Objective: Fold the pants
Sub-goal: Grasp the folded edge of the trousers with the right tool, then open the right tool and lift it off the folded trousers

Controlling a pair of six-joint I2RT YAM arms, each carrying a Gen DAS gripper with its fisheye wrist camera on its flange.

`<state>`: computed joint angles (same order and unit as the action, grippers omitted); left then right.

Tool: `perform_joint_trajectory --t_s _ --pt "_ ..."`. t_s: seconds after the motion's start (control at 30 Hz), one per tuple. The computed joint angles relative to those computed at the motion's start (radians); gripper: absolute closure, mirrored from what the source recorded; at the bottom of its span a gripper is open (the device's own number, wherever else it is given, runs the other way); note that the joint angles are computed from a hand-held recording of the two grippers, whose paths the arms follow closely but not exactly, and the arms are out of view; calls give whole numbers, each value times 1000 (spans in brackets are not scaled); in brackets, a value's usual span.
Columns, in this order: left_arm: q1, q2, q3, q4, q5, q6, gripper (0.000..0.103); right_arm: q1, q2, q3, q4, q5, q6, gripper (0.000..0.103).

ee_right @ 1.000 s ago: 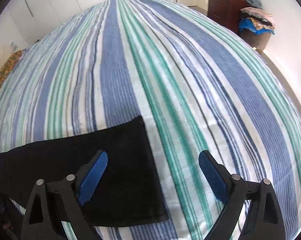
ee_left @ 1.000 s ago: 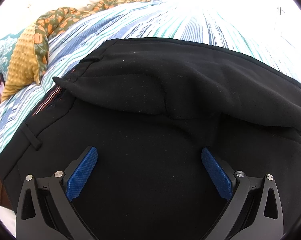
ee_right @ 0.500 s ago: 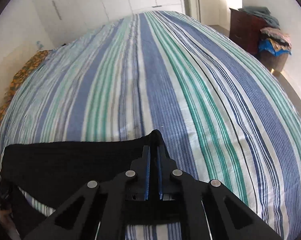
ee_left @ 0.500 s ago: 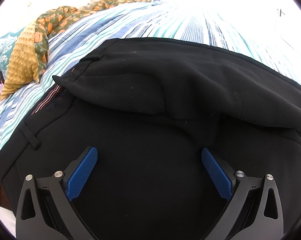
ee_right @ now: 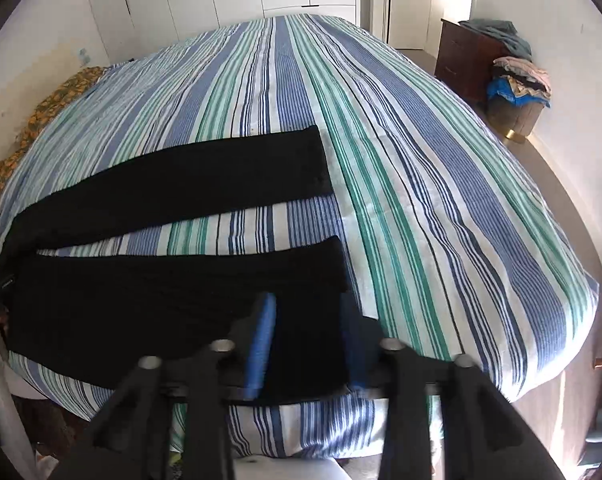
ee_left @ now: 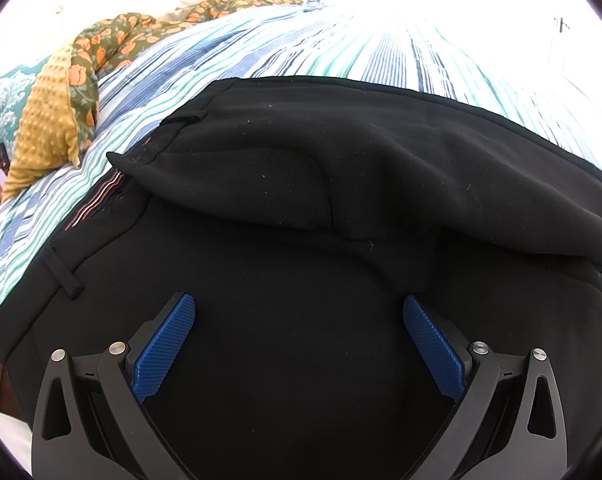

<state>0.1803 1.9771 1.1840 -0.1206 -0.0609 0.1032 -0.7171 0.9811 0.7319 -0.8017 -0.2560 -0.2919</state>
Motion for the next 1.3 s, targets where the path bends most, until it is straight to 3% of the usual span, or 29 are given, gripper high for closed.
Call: perform_joint_trajectory --t_s 0.03,0.17,0.23,0.37,0.57,0.63,0.67,0.7,0.8,0.9,1.07,1.13,1.17,1.27,1.3 --pt "0 -1 -2 1 -1 0 1 -14 32 16 27 -49 6 10" --pt "0 -2 -4 4 -3 0 1 74 301 162 179 -71 138 11" --pt "-1 -2 -5 4 -3 -1 1 132 466 270 232 -27 177 11" --pt "0 -3 -9 9 1 -2 1 186 777 519 222 57 236 25" --pt "1 -2 -9 9 3 -3 0 211 1016 706 235 113 326 28" --pt "1 -2 -10 9 3 -3 1 217 1062 735 221 116 318 47" --pt "1 -2 -10 9 3 -3 1 224 1057 726 232 122 303 78" --pt "1 -2 -10 9 3 -3 1 238 1024 689 268 149 290 96" --pt "2 -2 -10 9 4 -3 1 256 856 553 333 69 233 97" --pt "1 -3 -11 10 1 -1 1 315 581 399 300 5 94 97" --pt "-4 -5 -15 14 -9 0 1 498 63 220 -33 -47 -123 97" --pt "-3 -6 -14 13 -7 0 1 574 -75 142 -142 14 -126 97" --pt "-3 -6 -13 9 -8 0 1 591 -107 99 -171 67 -100 95" --pt "-6 -8 -11 4 -15 0 1 523 -184 -36 -187 184 10 54" --pt "-7 -9 -14 7 -17 0 1 441 -201 -48 -182 147 30 53"
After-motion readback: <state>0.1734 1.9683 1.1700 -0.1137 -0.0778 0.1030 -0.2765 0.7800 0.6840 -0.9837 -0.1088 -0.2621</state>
